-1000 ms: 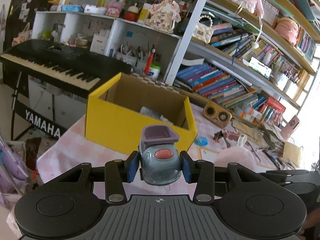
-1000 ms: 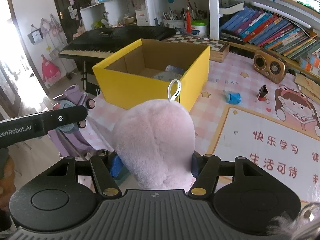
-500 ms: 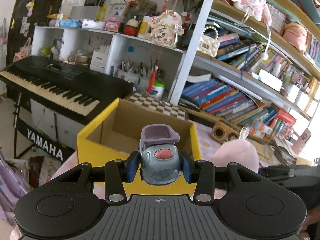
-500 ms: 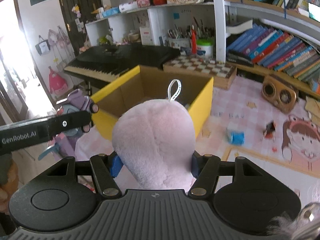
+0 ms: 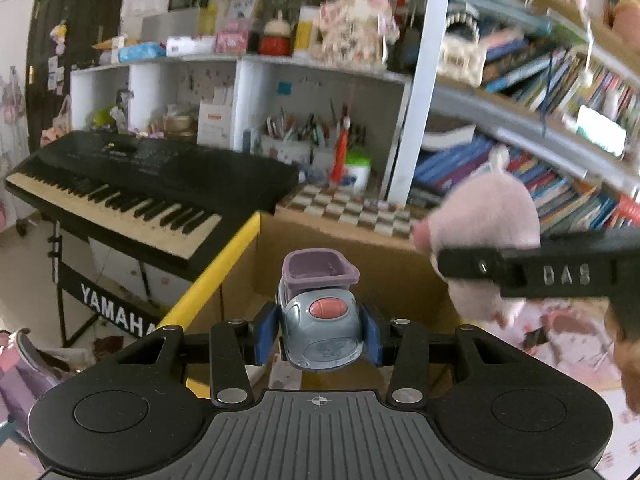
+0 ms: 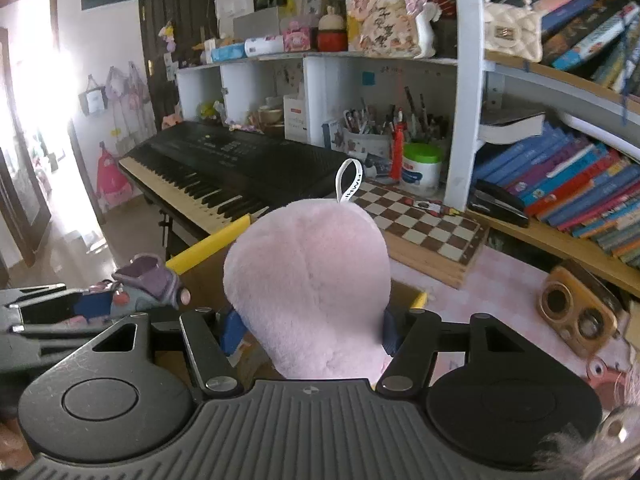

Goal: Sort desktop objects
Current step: 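Lower the toy car and plush into the yellow box and open both grippers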

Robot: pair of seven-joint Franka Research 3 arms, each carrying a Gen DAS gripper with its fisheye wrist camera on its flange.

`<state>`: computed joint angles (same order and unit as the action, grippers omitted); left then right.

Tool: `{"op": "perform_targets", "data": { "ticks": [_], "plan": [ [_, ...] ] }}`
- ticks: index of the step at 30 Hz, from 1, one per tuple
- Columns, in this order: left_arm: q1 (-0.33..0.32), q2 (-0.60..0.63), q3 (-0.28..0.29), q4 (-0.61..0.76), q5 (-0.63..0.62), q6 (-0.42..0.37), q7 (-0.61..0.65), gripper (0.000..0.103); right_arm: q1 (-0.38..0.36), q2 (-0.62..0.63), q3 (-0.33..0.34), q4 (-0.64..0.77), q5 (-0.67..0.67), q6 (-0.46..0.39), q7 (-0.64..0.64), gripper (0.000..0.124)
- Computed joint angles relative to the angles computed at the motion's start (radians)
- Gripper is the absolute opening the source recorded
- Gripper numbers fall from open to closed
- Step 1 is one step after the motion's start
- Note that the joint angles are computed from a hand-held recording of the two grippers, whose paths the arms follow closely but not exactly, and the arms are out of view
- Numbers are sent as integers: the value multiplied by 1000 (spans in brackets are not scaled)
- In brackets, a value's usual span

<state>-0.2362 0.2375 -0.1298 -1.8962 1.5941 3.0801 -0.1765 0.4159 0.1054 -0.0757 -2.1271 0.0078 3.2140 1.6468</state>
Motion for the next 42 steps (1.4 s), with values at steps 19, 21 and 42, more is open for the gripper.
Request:
{"op": "perform_targets", "data": {
  "ticks": [19, 21, 42],
  "plan": [
    [-92, 119, 31, 27, -618, -120, 719, 43, -84, 254, 97, 279, 117, -284, -317, 62],
    [-106, 127, 40, 33, -638, -125, 749, 43, -64, 265, 70, 294, 85, -293, -300, 62],
    [-168, 8, 117, -10, -79, -83, 196, 78, -126, 181, 147, 214, 247, -206, -380, 75]
  ]
}}
